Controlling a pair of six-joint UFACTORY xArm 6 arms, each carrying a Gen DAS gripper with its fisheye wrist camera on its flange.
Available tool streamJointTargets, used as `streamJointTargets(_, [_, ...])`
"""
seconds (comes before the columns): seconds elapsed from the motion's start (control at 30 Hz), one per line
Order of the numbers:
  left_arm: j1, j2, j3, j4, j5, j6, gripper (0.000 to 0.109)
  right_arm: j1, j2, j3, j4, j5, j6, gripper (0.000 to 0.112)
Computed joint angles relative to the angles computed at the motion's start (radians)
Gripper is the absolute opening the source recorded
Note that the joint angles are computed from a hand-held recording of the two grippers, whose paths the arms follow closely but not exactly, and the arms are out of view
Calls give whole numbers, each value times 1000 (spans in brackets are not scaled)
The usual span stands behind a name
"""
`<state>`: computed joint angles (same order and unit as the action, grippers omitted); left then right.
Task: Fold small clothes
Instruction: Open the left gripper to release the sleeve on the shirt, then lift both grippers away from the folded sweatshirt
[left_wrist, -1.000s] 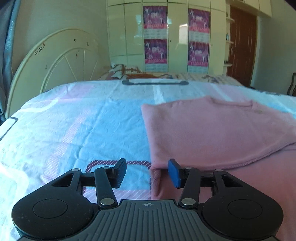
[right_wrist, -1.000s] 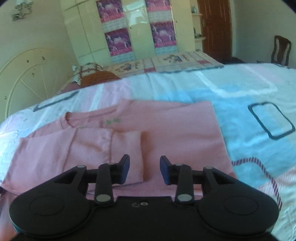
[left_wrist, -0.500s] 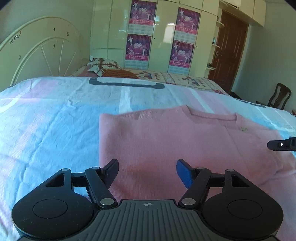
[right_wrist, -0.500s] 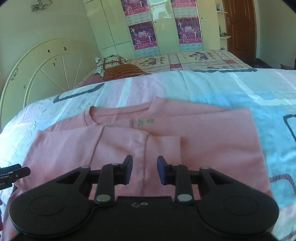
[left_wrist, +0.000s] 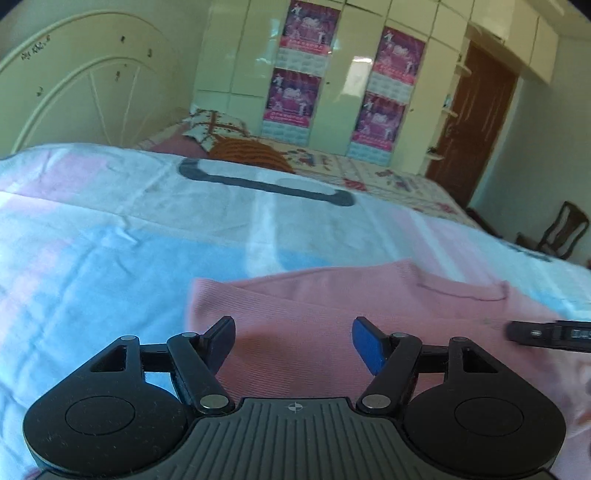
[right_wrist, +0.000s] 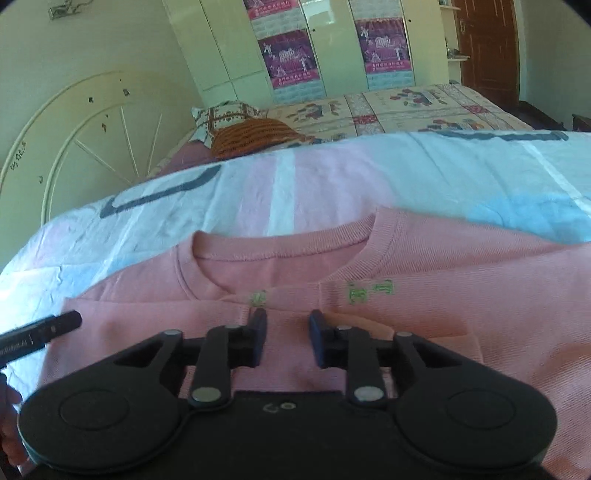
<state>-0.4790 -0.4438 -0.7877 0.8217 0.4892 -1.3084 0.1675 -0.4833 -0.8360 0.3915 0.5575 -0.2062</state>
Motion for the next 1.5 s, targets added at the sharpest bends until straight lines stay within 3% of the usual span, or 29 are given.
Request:
streamJointTargets(0.13, [-133, 134, -139, 62, 97, -15, 69, 85, 14, -13, 1, 27, -35, 35])
streamJointTargets(0.17, [-145, 149, -156, 47, 128, 3, 69, 97, 13, -7, -58, 21, -5, 30])
streamJointTargets(0.2, [-140, 143, -144, 16, 121, 33, 69, 97, 8, 1, -109, 14, 15, 34])
streamJointTargets(0.33, [-135, 12, -31, 17, 233, 71, 69, -21, -39, 27, -222, 21, 44, 34])
streamJointTargets(0.37, [-117, -30, 9, 10, 231, 73, 68, -66, -48, 33, -211, 29, 21, 23])
streamJointTargets(0.43, [-122, -85, 38, 18, 268, 69, 68, -150, -63, 37, -188, 49, -7, 36])
streamJointTargets(0.5, [-153, -91, 17, 35, 324, 73, 68, -192, -77, 38, -162, 66, -5, 35])
streamJointTargets(0.63, [-239, -118, 11, 87, 324, 5, 69, -187, -217, 110, -34, 63, -115, 32])
streamJointTargets(0.67, [-263, -119, 13, 89, 326, -16, 69, -183, -249, 128, -17, 85, -140, 27])
streamJointTargets(0.8, [-331, -82, 21, 14, 389, 35, 69, -173, -300, 194, -144, 156, -83, 19])
streamJointTargets(0.87, [-368, -112, 24, 5, 435, 26, 69, -192, -327, 194, -130, 182, -67, 18])
streamJointTargets(1.0, [-438, -162, 26, 37, 545, -25, 69, -208, -400, 195, -84, 176, -111, 24])
streamJointTargets(1.1, [-409, -179, 61, 2, 513, -5, 71, -201, -321, 159, -146, 243, -52, 23])
streamJointTargets(1.23, [-415, -171, 52, 3, 530, 7, 72, -148, -308, 172, -244, 208, -5, 23])
streamJointTargets(1.37, [-435, -146, 28, 9, 565, -8, 72, -169, -324, 188, -192, 205, -42, 24])
streamJointTargets(1.43, [-439, -130, 0, -10, 592, 9, 72, -183, -329, 171, -171, 243, -58, 30])
streamJointTargets(1.5, [-465, -124, -26, -27, 644, 13, 72, -209, -370, 169, -134, 278, -94, 53])
